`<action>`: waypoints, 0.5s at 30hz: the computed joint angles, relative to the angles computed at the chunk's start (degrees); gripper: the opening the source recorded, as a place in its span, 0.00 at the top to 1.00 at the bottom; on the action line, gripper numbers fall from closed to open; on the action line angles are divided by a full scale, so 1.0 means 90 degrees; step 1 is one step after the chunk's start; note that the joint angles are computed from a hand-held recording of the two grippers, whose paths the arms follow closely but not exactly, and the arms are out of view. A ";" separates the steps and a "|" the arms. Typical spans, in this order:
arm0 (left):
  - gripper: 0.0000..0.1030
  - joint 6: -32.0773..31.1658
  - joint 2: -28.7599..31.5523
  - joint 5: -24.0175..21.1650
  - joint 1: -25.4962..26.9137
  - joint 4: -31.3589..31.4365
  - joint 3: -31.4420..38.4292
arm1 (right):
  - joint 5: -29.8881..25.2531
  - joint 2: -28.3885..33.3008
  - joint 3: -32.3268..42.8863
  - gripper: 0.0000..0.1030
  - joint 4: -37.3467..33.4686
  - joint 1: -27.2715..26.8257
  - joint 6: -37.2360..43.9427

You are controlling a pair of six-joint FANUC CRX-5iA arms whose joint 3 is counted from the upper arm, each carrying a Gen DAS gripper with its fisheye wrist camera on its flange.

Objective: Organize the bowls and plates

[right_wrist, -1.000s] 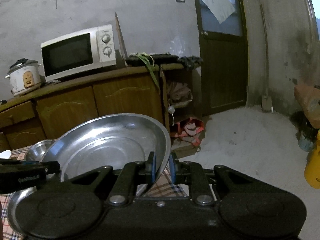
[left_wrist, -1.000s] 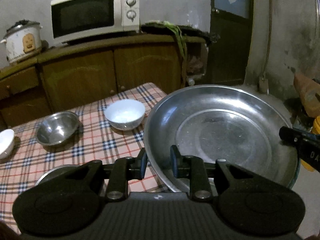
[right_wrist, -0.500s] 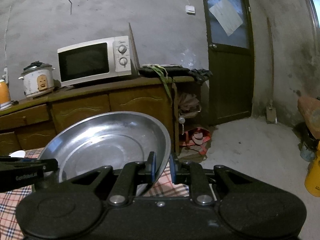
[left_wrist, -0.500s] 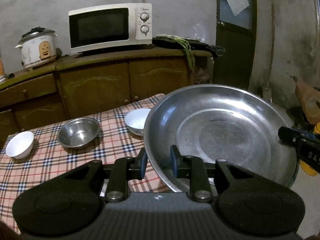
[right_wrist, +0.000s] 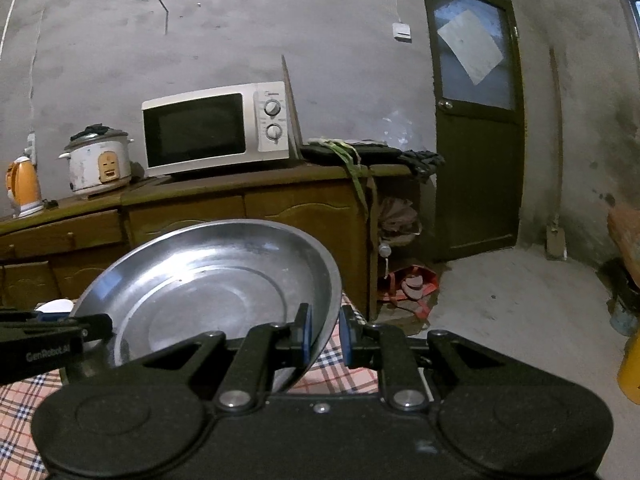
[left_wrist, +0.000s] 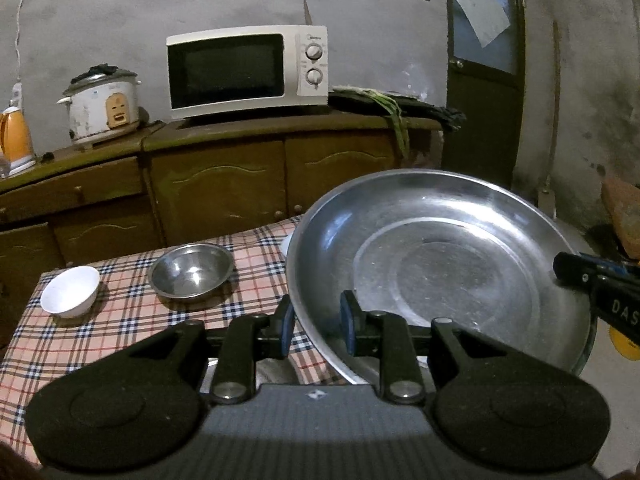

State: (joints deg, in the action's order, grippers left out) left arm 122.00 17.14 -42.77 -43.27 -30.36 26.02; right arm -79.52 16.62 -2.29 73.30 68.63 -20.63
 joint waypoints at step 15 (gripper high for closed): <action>0.75 0.0392 -0.0325 -0.0193 -0.0062 -0.0486 -0.0274 | 0.0213 0.0207 0.0259 0.81 0.0114 0.0036 0.0142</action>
